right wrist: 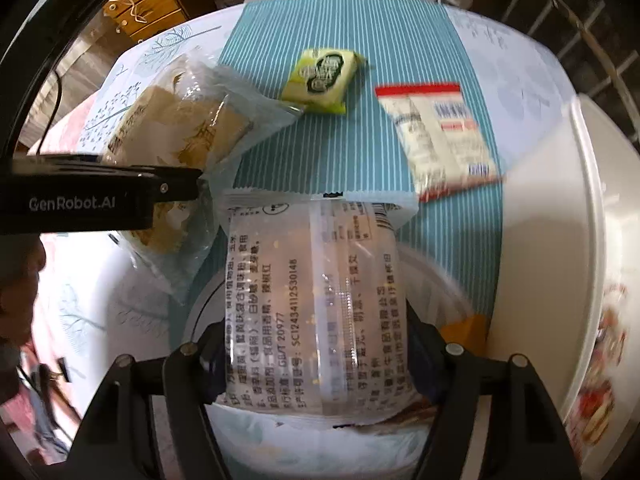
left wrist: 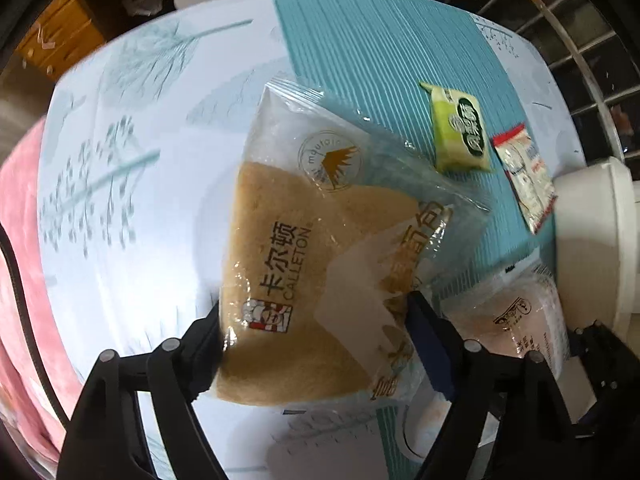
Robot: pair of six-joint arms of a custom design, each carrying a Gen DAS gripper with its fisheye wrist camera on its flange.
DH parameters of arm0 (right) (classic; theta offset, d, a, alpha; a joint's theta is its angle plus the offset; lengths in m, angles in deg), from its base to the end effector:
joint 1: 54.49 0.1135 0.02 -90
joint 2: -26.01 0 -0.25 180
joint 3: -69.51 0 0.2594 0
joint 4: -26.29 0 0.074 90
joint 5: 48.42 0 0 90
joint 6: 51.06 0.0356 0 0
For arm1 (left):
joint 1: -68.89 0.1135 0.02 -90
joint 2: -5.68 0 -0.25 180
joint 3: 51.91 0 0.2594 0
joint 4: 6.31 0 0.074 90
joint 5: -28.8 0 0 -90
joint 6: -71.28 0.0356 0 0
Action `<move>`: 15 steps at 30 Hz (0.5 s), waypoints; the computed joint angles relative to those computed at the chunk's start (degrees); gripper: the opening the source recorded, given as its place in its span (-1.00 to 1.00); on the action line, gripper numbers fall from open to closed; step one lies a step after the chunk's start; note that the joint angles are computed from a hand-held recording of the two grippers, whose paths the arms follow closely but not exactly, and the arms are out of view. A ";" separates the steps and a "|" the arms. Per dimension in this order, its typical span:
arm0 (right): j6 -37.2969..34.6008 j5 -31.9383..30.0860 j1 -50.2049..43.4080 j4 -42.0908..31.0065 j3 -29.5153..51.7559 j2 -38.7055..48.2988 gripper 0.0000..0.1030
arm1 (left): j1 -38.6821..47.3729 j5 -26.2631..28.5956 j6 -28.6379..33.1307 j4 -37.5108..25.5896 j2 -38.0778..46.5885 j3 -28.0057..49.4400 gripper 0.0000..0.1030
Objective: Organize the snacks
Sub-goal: 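Carry the Calleton bag and clear printed bag toward the tray with both tools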
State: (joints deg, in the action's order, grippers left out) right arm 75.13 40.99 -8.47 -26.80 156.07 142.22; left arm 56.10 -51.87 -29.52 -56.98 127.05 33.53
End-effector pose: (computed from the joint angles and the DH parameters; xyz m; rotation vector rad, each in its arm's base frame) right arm 0.2565 0.2663 0.1008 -0.2623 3.0384 0.1390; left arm 0.3563 -0.0868 0.0658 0.0614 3.1049 -0.2669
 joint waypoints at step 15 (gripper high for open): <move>12.16 -0.27 9.74 -4.78 -10.34 -15.99 0.36 | 2.36 2.68 0.38 3.50 -24.45 -25.62 -0.06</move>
